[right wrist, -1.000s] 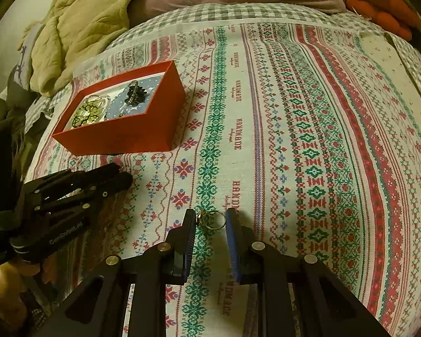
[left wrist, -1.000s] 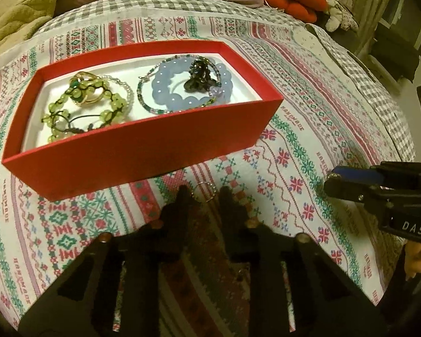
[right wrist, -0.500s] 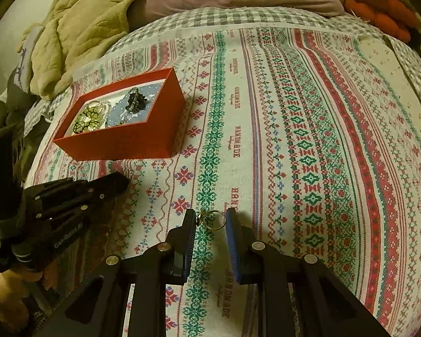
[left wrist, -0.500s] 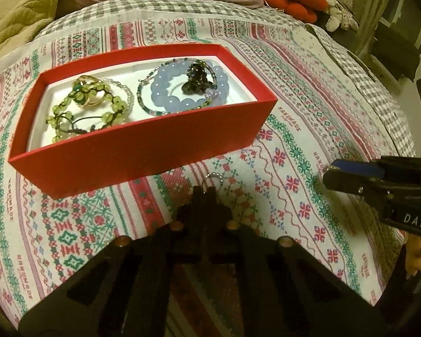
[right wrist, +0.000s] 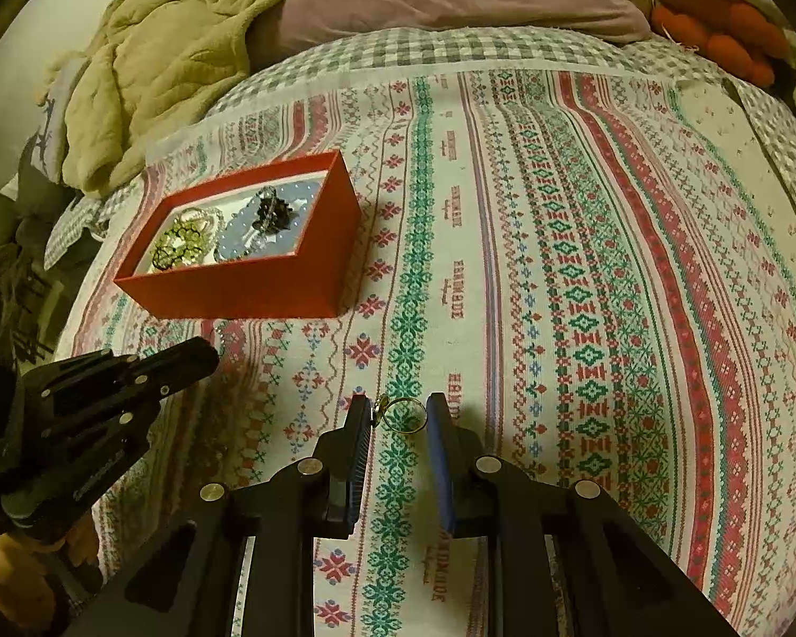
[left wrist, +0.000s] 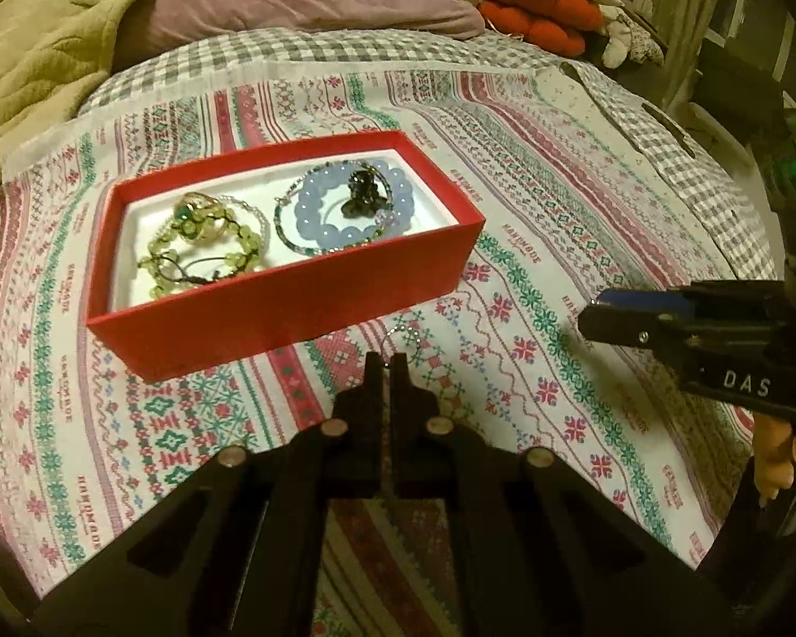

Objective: Organize jewelry

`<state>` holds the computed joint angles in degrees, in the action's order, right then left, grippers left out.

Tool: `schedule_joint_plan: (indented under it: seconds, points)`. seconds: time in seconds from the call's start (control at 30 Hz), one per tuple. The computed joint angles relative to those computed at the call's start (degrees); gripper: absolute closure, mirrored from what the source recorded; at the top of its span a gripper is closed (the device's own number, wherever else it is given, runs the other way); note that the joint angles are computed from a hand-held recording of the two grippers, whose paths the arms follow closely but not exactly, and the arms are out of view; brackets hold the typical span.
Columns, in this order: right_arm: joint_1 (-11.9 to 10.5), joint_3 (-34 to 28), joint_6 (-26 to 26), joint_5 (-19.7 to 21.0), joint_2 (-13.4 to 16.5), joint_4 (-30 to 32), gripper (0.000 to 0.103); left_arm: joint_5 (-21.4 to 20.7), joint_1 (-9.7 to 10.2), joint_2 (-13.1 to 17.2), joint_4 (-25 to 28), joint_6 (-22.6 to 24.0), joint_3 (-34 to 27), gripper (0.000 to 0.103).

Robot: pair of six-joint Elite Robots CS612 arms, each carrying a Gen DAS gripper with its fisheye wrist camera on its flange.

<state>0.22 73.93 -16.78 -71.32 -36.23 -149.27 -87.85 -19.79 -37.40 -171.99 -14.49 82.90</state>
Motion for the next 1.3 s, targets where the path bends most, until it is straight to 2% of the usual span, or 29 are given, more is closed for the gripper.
schedule_joint_plan:
  seconds: [0.57, 0.97, 1.23, 1.3]
  points:
    - [1.1, -3.3, 2.3, 4.1, 0.7, -2.0, 0.081, 3.9, 1.65, -2.3, -1.0, -4.5, 0.9, 0.1]
    - [2.9, -10.7, 5.6, 8.5, 4.4, 2.2, 0.081, 5.3, 2.71, -0.5, 3.9, -5.7, -3.1, 0.1]
    - [3.6, -15.8, 8.3, 9.7, 7.4, 6.7, 0.081, 4.9, 3.24, 0.3, 4.9, -5.2, -4.3, 0.1]
    - [3.8, -16.6, 8.3, 9.5, 7.9, 7.2, 0.081, 4.9, 3.3, 0.3, 4.8, -5.2, -4.3, 0.092]
